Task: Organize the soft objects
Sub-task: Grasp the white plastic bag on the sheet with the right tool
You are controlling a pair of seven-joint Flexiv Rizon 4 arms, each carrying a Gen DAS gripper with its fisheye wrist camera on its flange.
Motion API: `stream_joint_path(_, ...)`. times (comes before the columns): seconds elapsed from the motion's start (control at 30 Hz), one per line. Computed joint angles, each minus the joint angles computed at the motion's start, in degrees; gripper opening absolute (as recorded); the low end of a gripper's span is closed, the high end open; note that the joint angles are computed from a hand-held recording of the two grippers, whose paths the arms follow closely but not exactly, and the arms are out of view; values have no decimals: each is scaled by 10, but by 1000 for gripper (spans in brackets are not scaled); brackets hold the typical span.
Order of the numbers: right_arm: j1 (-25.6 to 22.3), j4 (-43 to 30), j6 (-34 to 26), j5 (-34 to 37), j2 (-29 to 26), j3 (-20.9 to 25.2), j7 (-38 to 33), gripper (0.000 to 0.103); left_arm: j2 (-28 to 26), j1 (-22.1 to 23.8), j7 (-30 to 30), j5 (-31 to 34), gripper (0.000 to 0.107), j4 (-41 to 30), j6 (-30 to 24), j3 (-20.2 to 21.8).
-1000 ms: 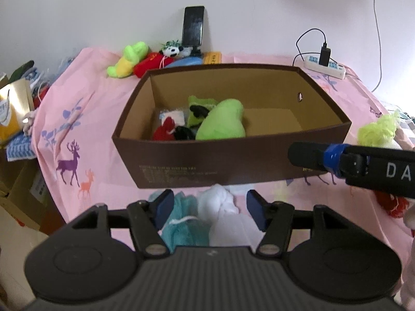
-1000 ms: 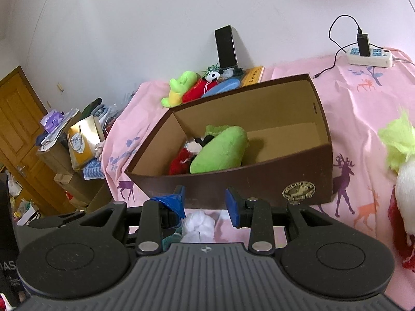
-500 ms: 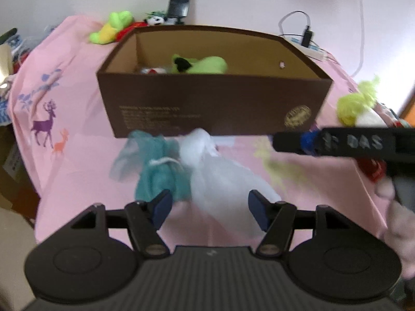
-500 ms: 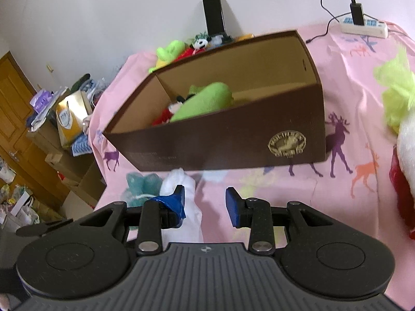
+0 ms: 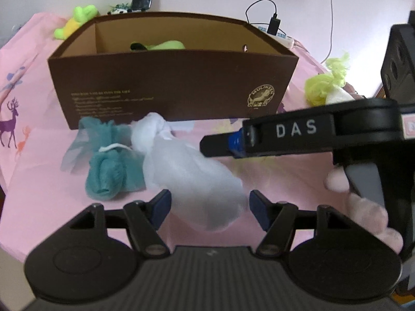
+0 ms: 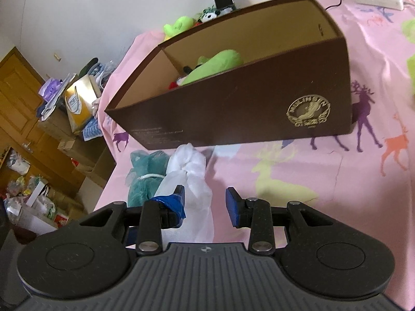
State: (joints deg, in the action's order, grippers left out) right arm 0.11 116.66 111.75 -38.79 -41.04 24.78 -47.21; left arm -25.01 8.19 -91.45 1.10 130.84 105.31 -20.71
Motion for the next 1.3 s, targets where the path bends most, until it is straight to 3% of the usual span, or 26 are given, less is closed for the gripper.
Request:
stream_joint_path(0.13, -30, -10, -20, -25, -17, 31, 9, 18, -11, -33, 4, -14, 68, -16, -4, 33)
stream_joint_path(0.27, -122, -33, -70, -74, -76, 139, 17, 18, -23, -43, 5, -24, 68, -25, -6, 45)
stream_joint_path(0.43, -118, -39, -91, -45, -83, 154, -17, 18, -34, -59, 10, -29, 68, -34, 2, 60)
stream_joint_path(0.5, -121, -44, -103, -35, -89, 164, -28, 18, -37, -90, 13, -37, 68, -39, 8, 91)
stream_joint_path(0.7, -144, -51, -125, -5, -113, 206, -68, 18, -44, -130, 29, -43, 56, -41, 25, 130)
stream_joint_path(0.87, -136, -43, -118, 29, -100, 200, -102, 17, -44, -172, 47, -59, 51, -41, 35, 163)
stream_joint_path(1.03, -129, -21, -88, 57, -77, 180, -119, 15, -38, -150, 50, -50, 47, -36, 36, 132)
stream_joint_path(1.2, -82, 14, -38, 71, -24, 106, -110, 15, -36, -172, 61, -47, 47, -40, 45, 135)
stream_joint_path(1.3, -56, 38, -2, 75, 2, 62, -100, 15, -33, -159, 64, -33, 47, -40, 52, 116)
